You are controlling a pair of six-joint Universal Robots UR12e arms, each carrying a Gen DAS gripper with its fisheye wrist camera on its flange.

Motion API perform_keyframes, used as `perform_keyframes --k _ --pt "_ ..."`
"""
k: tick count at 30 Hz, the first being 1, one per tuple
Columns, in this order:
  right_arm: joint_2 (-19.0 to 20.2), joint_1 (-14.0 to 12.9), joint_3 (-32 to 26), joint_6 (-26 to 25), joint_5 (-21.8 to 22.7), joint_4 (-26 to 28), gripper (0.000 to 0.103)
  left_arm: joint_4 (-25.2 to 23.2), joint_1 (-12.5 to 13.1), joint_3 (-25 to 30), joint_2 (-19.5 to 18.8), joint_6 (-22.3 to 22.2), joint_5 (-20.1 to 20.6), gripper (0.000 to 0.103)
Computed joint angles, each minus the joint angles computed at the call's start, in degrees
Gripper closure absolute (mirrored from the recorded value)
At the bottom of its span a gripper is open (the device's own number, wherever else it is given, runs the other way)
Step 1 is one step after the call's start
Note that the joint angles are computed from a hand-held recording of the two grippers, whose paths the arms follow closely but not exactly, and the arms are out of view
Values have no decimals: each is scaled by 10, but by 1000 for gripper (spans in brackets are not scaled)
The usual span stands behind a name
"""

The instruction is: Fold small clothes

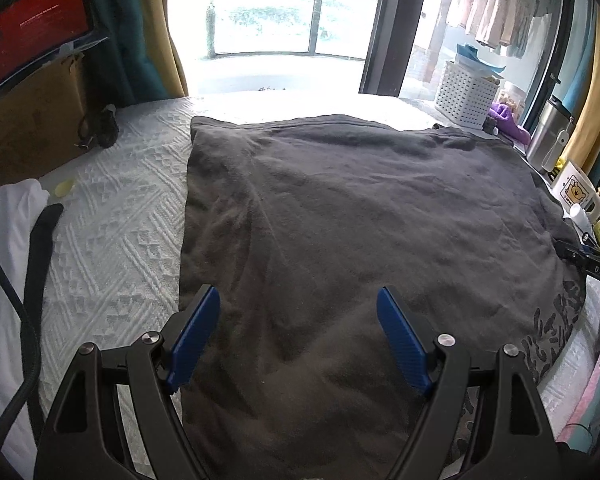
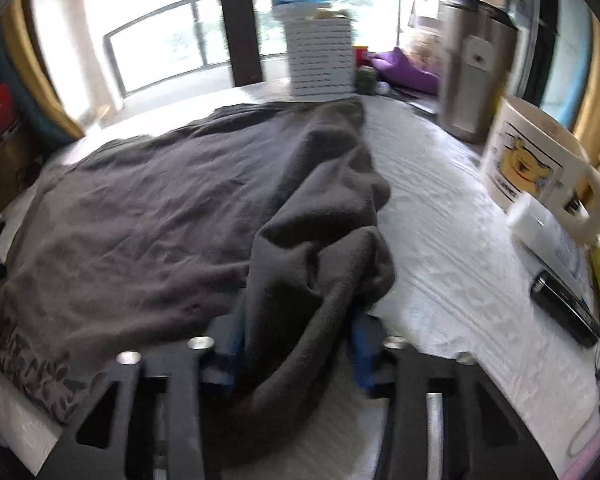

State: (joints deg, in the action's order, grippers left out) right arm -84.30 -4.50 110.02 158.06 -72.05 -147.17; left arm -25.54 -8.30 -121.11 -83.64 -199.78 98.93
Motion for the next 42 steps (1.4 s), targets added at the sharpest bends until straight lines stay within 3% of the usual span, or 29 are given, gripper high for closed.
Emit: perform_keyframes --k 6,13,18,22,27,33,36,42 --pt "2 4 -7 1 0 11 71 5 7 -7 6 0 -10 22" --pt "4 -8 -11 37 43 30 71 2 16 -17 11 5 -16 22" --pt "4 -7 -11 39 40 29 71 -9 17 -19 9 10 -4 22" --pt "4 -8 -10 40 41 29 71 1 23 -25 13 13 -16 23" --pt "5 -10 -13 39 49 32 71 -4 23 -24 14 18 -3 36" --pt "4 -19 -21 43 87 39 71 -2 40 -33 28 -10 -34 36" --pt "2 -14 -26 39 93 33 71 -1 47 -38 37 -31 -36 36" --pt "0 8 -39 25 106 25 71 13 55 -48 54 -32 -30 36"
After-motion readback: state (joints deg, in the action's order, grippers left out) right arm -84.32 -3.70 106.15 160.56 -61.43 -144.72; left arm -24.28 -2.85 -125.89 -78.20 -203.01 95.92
